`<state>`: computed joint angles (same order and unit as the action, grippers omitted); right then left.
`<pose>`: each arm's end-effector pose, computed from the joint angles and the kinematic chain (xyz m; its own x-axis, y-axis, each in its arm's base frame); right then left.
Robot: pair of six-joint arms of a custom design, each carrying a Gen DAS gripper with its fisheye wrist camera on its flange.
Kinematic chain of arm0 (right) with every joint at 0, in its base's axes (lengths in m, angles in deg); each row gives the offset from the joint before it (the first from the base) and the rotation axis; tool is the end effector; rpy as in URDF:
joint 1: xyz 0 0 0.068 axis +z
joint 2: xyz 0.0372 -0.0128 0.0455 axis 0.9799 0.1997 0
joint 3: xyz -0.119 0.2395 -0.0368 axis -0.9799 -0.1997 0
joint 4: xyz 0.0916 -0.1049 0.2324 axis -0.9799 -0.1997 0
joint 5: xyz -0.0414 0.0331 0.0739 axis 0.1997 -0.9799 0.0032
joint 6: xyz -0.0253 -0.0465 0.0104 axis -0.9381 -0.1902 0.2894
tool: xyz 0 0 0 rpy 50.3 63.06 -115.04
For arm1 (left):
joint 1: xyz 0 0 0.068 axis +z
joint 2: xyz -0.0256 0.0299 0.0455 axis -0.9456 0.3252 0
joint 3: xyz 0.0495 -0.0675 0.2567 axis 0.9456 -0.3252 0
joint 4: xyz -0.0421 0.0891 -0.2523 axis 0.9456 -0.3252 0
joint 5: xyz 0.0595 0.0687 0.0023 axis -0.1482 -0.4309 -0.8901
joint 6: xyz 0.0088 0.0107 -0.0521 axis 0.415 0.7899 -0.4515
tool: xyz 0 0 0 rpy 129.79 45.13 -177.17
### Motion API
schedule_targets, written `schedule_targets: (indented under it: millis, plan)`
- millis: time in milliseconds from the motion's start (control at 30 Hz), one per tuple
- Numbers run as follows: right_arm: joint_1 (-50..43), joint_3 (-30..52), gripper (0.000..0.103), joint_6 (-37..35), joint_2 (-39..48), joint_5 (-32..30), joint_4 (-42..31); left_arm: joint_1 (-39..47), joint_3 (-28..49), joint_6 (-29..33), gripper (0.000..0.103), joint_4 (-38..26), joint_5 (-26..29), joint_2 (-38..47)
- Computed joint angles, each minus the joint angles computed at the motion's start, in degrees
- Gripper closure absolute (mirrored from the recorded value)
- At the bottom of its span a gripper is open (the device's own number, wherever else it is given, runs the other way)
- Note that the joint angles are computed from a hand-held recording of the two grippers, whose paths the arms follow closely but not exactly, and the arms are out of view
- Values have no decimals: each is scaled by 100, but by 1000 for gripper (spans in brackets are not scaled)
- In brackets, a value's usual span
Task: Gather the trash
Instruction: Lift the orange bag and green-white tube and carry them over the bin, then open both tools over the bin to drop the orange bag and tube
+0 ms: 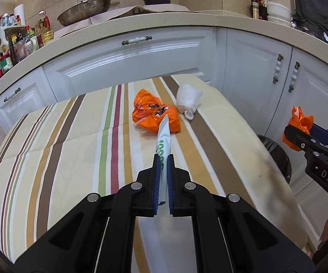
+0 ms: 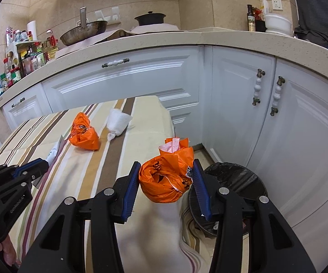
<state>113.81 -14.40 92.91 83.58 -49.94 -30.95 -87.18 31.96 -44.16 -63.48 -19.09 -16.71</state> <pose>0.2130 0.1337 0.1472 -0.5806 0.0480 -0.8128 -0.0477 0.9945 0.0928 0.2109 -0.0538 0.1592 -0.6473 0.1381 -0.7496 0.1017 0.9903 0.0947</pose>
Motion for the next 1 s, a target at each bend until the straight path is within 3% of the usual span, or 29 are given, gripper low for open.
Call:
schedule_targets:
  millis: [300, 600, 1000]
  plan:
    - [-301, -421, 57, -313, -691, 327, -40, -964, 271, -325, 97, 56, -333, 154]
    - [-1398, -960, 57, -878, -1241, -14, 285, -2046, 938, -695, 97, 792, -786, 1398]
    - [-3228, -1086, 57, -1481, -2, -1177, 1848, -2982, 2577, -1030, 97, 1181, -1040, 3584]
